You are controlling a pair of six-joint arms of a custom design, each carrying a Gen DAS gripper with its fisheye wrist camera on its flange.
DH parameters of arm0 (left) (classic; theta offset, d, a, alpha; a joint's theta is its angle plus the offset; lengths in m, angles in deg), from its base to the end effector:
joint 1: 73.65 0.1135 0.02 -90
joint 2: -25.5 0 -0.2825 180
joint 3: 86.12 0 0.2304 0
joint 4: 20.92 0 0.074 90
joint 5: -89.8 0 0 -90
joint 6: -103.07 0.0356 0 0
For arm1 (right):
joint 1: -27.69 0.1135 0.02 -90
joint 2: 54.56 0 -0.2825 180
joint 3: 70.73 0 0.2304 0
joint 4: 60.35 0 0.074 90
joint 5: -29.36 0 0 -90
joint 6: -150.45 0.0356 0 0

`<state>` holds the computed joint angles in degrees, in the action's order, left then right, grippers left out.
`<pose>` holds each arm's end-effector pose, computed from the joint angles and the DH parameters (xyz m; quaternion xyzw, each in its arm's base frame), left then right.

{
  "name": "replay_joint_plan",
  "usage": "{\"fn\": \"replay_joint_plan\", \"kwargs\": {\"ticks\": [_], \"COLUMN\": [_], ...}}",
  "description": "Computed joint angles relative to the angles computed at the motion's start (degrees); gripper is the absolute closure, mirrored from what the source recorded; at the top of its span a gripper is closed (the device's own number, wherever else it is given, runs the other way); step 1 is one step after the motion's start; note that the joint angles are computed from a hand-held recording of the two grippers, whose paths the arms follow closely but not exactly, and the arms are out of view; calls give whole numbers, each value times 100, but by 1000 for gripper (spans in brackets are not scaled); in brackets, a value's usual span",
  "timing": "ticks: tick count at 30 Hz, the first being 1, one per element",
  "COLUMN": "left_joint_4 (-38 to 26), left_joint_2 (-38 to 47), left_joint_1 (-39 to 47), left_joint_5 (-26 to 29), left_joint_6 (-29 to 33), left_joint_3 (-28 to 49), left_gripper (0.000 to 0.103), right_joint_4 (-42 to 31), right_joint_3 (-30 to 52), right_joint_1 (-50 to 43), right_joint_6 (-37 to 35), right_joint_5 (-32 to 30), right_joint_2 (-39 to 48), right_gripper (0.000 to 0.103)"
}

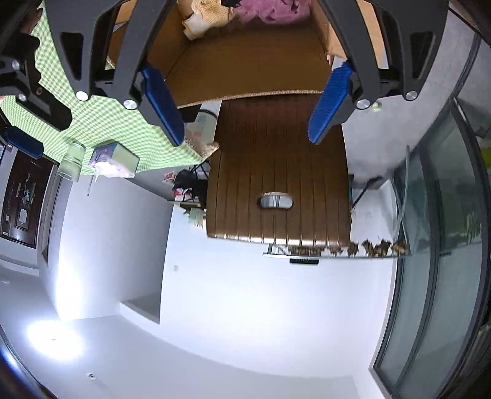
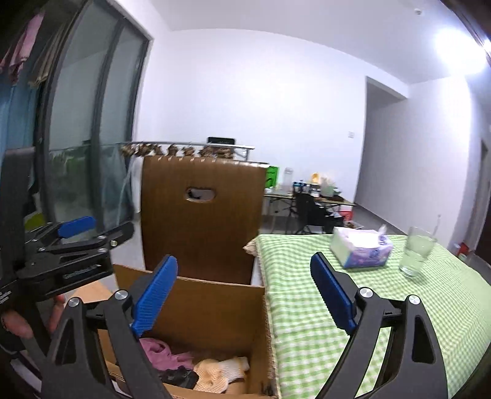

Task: Organize soft objects
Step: 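Move both open tools back over the table toward the clothes pile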

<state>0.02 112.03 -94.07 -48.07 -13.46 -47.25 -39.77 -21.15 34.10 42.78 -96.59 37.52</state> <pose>0.2393 -0.0609 0.1812 -0.2540 0.7657 0.1258 0.5774 0.2913 0.0538 0.2018 -0.3334 0.7348 0.2023 0.5550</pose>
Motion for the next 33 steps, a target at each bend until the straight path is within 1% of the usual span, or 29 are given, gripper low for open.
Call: {"fn": "replay_joint_plan", "kwargs": {"ticks": [6,8,12,15,19,21,24,25,27,28,30,31,33], "left_joint_4": [-83,-23,-47,-76,-89,-102,-118,-159,-271,-343,-528,-589,-644], "left_joint_2": [14,30,96,211,446,662,1072,1204,1570,1730,2108,2316,2743], "left_joint_1": [-241,-306,-376,-502,-748,-898,-1221,-1323,-1565,-1659,-1924,-2093,-2478], "left_joint_5": [-62,-94,27,95,232,395,649,747,1149,1324,1651,1734,1764], "left_joint_6": [-46,-38,-97,-101,-104,-83,43,56,-27,-92,-136,0,398], "left_joint_3": [37,21,93,221,506,749,1235,1418,1916,2144,2699,2997,3587], "left_gripper": [20,20,18,17,12,11,11,11,10,10,10,10,10], "right_joint_4": [-213,-245,-180,-245,-321,-327,-483,-641,-857,-1049,-1255,-1415,-1605], "right_joint_3": [15,-25,-164,-174,-253,-309,-362,-339,-276,-202,-95,12,245], "right_joint_1": [-190,-314,-609,-893,-1534,-1944,-2822,-3274,-3876,-4389,-5032,-5510,-6184], "right_joint_6": [17,45,165,214,281,292,288,238,139,42,-68,-146,-222], "right_joint_5": [112,47,-85,-86,-176,-203,-362,-441,-484,-536,-575,-610,-634], "right_joint_2": [11,-19,-94,-152,-314,-367,-459,-491,-496,-483,-414,-339,-134], "right_gripper": [18,18,18,18,18,18,18,18,18,18,18,18,18]}}
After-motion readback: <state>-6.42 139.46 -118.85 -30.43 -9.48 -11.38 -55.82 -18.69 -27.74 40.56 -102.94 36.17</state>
